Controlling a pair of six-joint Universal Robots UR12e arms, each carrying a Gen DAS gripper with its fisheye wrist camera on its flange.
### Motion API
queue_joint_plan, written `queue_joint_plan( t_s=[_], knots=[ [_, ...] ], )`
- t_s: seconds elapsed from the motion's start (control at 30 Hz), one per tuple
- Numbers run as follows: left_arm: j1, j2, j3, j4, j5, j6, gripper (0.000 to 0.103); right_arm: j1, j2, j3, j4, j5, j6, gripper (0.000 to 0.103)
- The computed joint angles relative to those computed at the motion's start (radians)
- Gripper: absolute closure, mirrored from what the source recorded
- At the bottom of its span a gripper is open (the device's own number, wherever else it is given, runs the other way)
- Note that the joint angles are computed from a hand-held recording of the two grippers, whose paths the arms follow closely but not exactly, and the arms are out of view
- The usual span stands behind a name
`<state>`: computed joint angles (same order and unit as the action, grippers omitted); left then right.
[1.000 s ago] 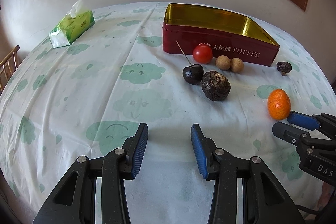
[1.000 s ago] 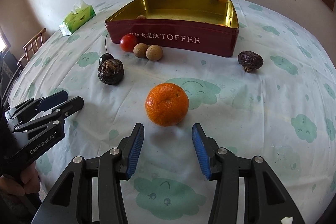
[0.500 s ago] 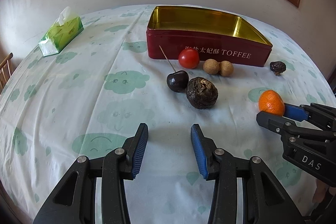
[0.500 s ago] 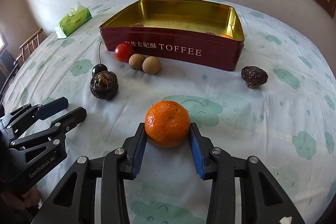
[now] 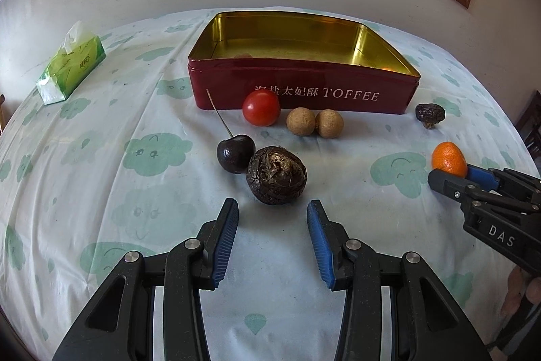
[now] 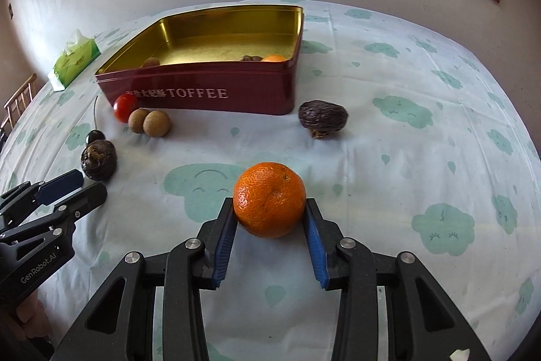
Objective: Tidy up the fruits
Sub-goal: 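Close the right tool around the small orange on the cloth, then grasp the dark wrinkled round fruit with the left tool while the right tool holds the orange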
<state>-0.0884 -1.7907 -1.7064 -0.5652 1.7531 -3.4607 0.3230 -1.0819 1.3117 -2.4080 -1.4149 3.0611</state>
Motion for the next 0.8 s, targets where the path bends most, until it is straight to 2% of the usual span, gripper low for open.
queue_joint_plan(
  t_s=[0.3, 0.63, 0.8],
  knots=[
    [0.001, -0.022, 0.028, -0.011, 0.015, -0.01, 0.059, -0.004, 0.009, 0.008, -0.063, -0.04, -0.002, 0.066],
    [-0.005, -0.046, 0.057, -0.024, 0.046, 0.007, 0.059, -0.009, 0.009, 0.014, -0.081, -0.023, 0.004, 0.066],
    [-0.004, -0.044, 0.052, -0.012, 0.042, 0.013, 0.063, -0.009, 0.009, 0.014, -0.081, -0.022, 0.004, 0.065]
  ],
)
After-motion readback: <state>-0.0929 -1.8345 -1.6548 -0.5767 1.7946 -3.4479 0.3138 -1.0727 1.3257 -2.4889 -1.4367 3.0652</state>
